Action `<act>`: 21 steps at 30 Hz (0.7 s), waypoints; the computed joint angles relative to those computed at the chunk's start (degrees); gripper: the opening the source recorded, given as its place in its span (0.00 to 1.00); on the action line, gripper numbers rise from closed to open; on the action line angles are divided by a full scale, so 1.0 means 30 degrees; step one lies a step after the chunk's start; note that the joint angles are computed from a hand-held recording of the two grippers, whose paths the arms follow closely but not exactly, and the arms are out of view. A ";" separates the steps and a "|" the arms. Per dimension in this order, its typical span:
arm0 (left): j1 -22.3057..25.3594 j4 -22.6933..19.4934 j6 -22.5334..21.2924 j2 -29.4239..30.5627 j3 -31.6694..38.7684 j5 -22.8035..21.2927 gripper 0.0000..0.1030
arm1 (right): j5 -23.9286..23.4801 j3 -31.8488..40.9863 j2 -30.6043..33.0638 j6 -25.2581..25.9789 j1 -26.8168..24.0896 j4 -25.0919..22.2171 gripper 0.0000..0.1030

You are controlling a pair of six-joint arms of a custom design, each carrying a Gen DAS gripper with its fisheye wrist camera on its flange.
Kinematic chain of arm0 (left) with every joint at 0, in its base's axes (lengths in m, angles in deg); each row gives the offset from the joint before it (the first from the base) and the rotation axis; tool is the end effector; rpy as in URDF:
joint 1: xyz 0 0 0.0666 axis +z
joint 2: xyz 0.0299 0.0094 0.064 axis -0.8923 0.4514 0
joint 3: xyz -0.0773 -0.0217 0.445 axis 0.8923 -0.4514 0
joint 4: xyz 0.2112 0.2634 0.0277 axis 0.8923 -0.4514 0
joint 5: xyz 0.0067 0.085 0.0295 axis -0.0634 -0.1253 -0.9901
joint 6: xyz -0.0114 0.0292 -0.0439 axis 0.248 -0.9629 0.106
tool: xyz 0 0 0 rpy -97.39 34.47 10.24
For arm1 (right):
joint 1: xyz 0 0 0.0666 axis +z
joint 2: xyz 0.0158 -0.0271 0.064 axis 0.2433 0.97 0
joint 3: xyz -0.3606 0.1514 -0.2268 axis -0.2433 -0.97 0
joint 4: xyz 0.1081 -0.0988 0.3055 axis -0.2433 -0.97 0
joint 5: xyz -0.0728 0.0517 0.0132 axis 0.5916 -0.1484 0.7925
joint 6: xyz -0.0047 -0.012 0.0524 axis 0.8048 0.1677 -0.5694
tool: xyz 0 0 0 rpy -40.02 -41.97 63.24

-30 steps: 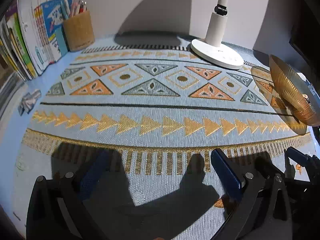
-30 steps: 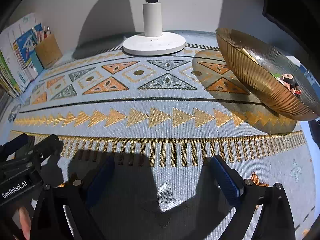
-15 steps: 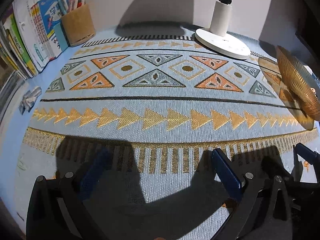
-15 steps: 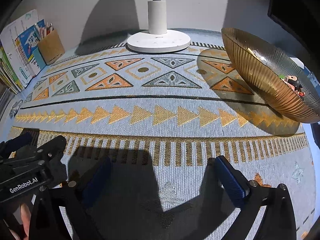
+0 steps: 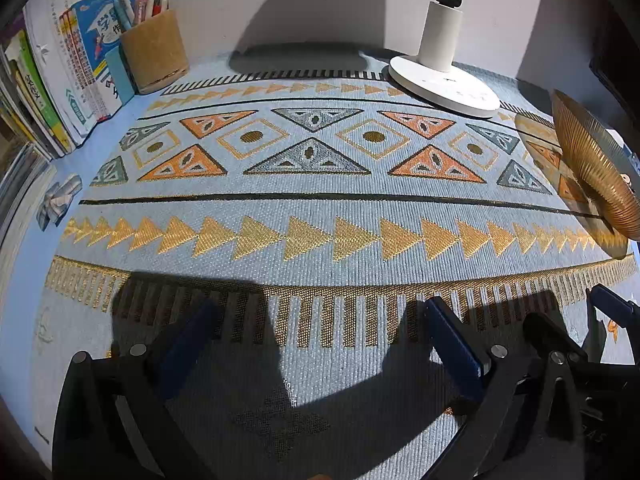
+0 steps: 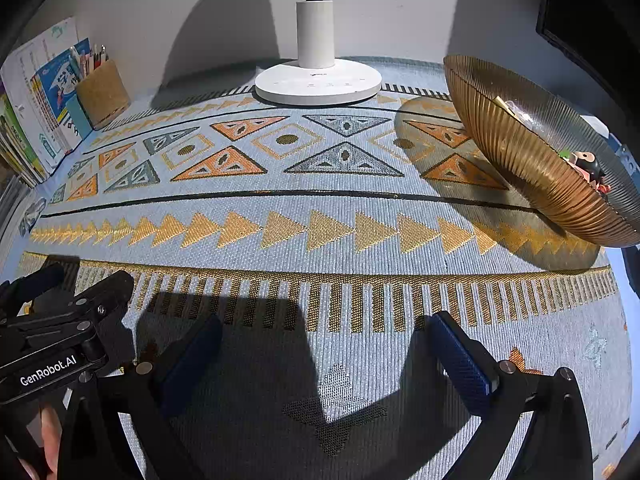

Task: Organize rigid objects

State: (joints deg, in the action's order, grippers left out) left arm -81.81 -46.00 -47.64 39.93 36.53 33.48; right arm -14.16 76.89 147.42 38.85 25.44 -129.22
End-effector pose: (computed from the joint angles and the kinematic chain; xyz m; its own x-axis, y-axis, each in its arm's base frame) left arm 0.6228 -0.2057 0.4225 -0.8348 0.0466 -0.5486 0.0645 0.9978 -0.0134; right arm 0.6042 0.1166 0.4180 -0.8347 0.0452 -0.5488 0.0440 0.9989 0.0154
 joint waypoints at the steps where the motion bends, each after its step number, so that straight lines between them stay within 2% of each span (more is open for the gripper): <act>1: -0.0001 -0.0007 0.0004 0.0005 0.0012 -0.0001 0.99 | 0.0000 0.0000 0.0000 0.0000 0.0000 0.0000 1.00; 21: 0.0082 -0.0408 -0.0199 0.0228 0.0434 0.0156 1.00 | 0.0080 -0.0031 -0.0029 -0.0016 0.0002 -0.0034 1.00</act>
